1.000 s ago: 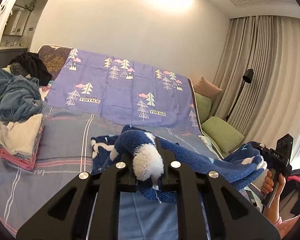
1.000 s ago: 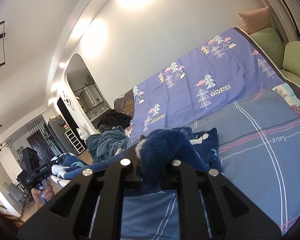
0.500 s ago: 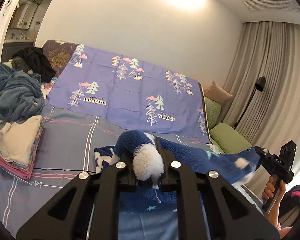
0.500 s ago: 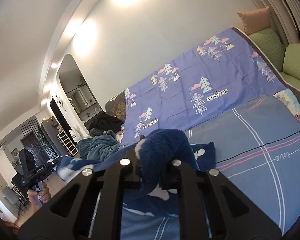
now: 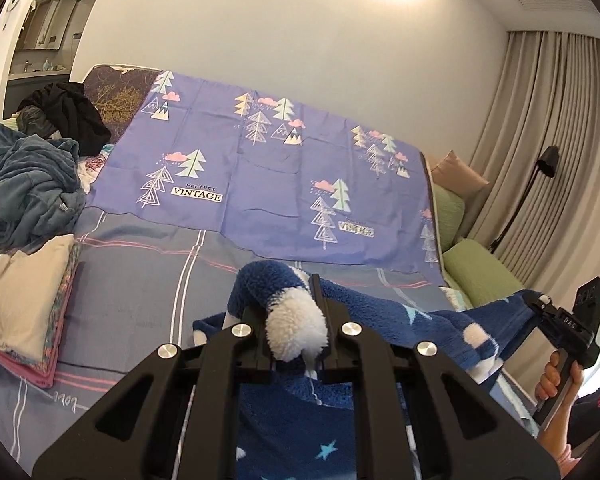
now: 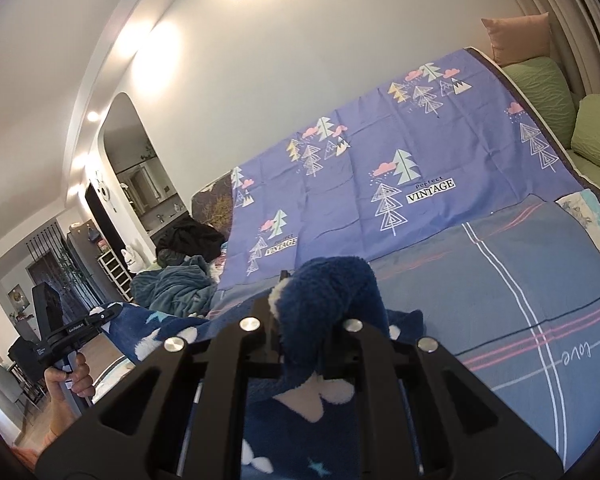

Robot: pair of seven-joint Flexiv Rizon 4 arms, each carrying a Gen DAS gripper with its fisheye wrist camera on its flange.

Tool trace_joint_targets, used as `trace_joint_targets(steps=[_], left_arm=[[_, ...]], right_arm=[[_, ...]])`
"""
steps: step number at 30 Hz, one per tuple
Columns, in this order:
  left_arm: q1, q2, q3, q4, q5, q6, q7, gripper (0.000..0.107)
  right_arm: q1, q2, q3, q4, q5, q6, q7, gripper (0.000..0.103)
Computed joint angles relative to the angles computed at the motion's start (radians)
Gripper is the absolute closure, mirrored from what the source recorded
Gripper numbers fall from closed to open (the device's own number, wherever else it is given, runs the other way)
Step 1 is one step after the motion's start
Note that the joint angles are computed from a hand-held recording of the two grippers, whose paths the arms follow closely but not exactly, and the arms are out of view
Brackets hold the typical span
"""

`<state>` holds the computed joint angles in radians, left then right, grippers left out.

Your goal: Fold small clothes

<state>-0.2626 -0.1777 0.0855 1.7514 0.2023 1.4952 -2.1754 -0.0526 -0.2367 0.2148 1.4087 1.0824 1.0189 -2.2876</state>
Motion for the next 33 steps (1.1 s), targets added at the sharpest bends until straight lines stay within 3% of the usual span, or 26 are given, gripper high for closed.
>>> trace_joint_targets(steps=[14,19,24,30,33], left_arm=[[0.049,-0.251,-0.018,-0.234,-0.167,-0.135,0.144,0.094],[0.060,-0.373,-0.002,-0.349,-0.216,-0.236,0.151,0.094],[0.096,-0.500,-0.022,-0.457,-0.267,-0.407,0.173,0.093],[0.126,-0.496,-0.059,-0.436,-0.315,-0.385,0.214,0.089],[0.131,-0.472,-0.073,-0.406,-0.328,-0.342,0.234,0.077]], right_arm=[[0.059,-0.332,0.012,-0.283,-0.292,-0.033,0.320,0.093],[0.119,-0.453,-0.046,-0.378,-0.472,-0.046,0.521,0.093],[0.156,-0.580,-0.083,-0.486,-0.649,-0.164,0.681,0.092],[0.126,-0.594,-0.013,-0.468,-0.723,-0.135,0.689,0.091],[0.110,-0.573,0.015,-0.441,-0.741,-0.115,0.678,0.080]])
